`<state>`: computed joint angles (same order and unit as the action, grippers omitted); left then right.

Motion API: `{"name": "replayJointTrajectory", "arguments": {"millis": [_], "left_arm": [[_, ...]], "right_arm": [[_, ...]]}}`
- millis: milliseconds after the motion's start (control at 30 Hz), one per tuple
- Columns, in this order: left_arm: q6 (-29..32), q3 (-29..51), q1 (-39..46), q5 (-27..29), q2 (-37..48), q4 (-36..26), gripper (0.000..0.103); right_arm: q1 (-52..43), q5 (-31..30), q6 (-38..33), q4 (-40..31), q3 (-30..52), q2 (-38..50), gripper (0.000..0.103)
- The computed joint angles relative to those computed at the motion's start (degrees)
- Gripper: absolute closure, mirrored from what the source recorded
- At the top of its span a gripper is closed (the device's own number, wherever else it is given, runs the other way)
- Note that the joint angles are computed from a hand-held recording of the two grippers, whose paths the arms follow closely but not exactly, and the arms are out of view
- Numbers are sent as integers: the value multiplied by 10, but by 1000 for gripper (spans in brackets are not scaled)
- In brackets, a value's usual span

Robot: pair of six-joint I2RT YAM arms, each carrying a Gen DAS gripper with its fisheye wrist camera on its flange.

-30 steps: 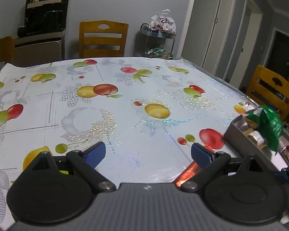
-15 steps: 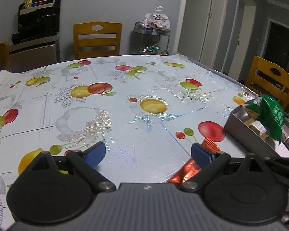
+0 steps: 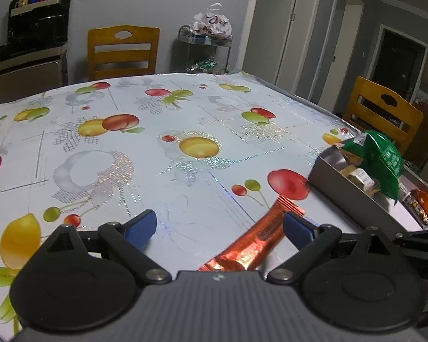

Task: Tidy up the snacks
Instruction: 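Grasp the orange bar with the left tool while the right tool grasps the clear-wrapped candy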

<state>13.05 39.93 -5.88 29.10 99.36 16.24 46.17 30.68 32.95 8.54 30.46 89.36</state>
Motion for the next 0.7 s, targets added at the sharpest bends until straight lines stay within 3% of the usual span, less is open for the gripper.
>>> {"name": "replayJointTrajectory", "arguments": {"millis": [567, 700], "left_arm": [[49, -21, -25, -5, -7, 4, 11], [61, -16, -26, 0, -4, -11, 17]], "right_arm": [[24, 30, 12, -13, -39, -36, 66], [30, 40, 17, -19, -37, -35, 60]]}}
